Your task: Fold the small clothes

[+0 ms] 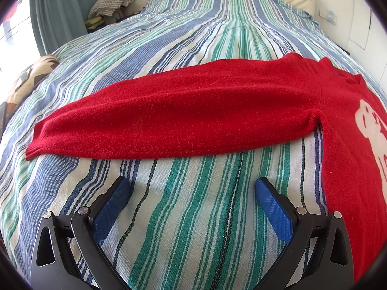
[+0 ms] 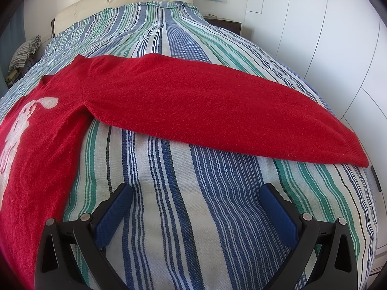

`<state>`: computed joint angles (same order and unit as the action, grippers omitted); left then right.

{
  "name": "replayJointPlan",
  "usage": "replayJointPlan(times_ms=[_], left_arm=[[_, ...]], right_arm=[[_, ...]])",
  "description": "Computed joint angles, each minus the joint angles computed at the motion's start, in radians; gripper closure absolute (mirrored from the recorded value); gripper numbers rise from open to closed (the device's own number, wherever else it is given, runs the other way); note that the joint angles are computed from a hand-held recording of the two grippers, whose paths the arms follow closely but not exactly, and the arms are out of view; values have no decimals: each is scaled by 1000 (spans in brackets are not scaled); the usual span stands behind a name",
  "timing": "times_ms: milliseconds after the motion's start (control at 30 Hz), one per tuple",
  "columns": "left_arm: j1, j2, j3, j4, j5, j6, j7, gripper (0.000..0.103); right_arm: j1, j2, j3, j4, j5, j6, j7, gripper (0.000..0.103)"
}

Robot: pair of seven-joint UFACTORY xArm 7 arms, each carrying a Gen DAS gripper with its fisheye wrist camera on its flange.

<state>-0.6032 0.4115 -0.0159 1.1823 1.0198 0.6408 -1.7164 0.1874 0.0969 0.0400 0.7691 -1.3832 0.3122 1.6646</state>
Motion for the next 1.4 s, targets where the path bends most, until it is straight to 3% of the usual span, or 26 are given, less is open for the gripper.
replayJointPlan(times_ms=[1000, 1067, 1233, 1267, 1400], left_arm=[[0, 0, 1, 0, 0, 0, 1, 0], [0, 0, 1, -1, 1, -2, -2, 0], [-3, 1, 0, 0, 0, 7, -2, 0], [-2, 0, 0, -1, 2, 1, -4, 0], [11, 14, -2, 12, -25, -10, 27, 0]], right_arm=[[-4, -1, -2, -2, -10, -7, 9, 0], [-6, 18, -1, 16, 23, -6, -30, 0], [-1, 9, -10, 7, -17, -18, 9, 0], [-7, 2, -11, 0, -3, -33, -9, 0], [-24, -60, 2, -63, 231, -71, -236, 0]])
